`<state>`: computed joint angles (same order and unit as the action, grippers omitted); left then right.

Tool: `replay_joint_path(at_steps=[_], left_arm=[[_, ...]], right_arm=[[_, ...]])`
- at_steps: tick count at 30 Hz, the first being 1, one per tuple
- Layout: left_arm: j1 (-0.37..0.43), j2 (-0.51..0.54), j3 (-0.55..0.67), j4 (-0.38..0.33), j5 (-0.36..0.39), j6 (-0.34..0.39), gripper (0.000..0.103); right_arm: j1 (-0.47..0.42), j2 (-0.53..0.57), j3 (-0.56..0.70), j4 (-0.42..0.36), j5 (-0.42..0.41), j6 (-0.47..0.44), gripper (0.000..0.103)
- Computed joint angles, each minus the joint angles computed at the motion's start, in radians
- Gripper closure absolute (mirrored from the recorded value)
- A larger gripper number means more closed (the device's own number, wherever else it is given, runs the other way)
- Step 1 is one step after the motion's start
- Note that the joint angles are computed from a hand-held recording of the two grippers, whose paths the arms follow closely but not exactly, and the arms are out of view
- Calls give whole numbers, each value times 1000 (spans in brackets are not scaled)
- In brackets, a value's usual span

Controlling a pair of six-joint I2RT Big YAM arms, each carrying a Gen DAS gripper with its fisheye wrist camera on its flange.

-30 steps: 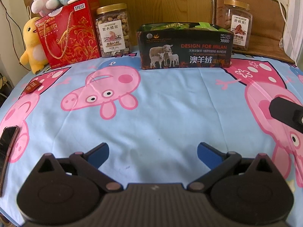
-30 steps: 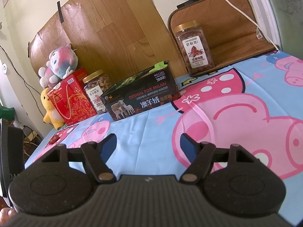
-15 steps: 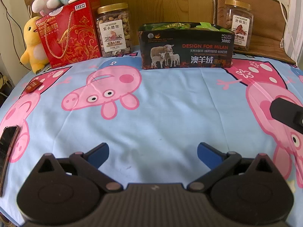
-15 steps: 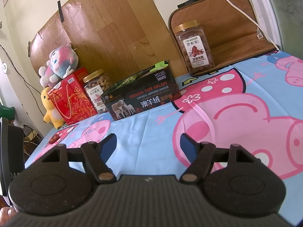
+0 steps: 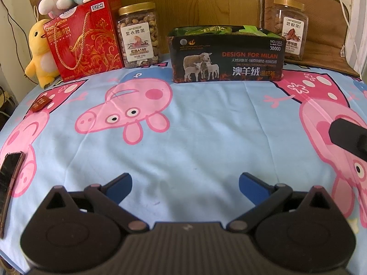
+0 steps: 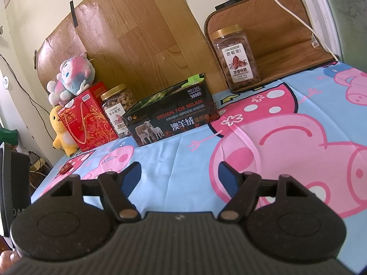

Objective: Organize snacks

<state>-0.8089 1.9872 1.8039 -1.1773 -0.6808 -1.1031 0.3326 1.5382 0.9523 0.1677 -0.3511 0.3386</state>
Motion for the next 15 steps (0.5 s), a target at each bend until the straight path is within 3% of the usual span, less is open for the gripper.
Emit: replay_joint_path(at_steps=[15], left_arm=[[8,-7,-11,0,22,9,0]], right_arm=[[1,4,6,-8,-1,-1,27]])
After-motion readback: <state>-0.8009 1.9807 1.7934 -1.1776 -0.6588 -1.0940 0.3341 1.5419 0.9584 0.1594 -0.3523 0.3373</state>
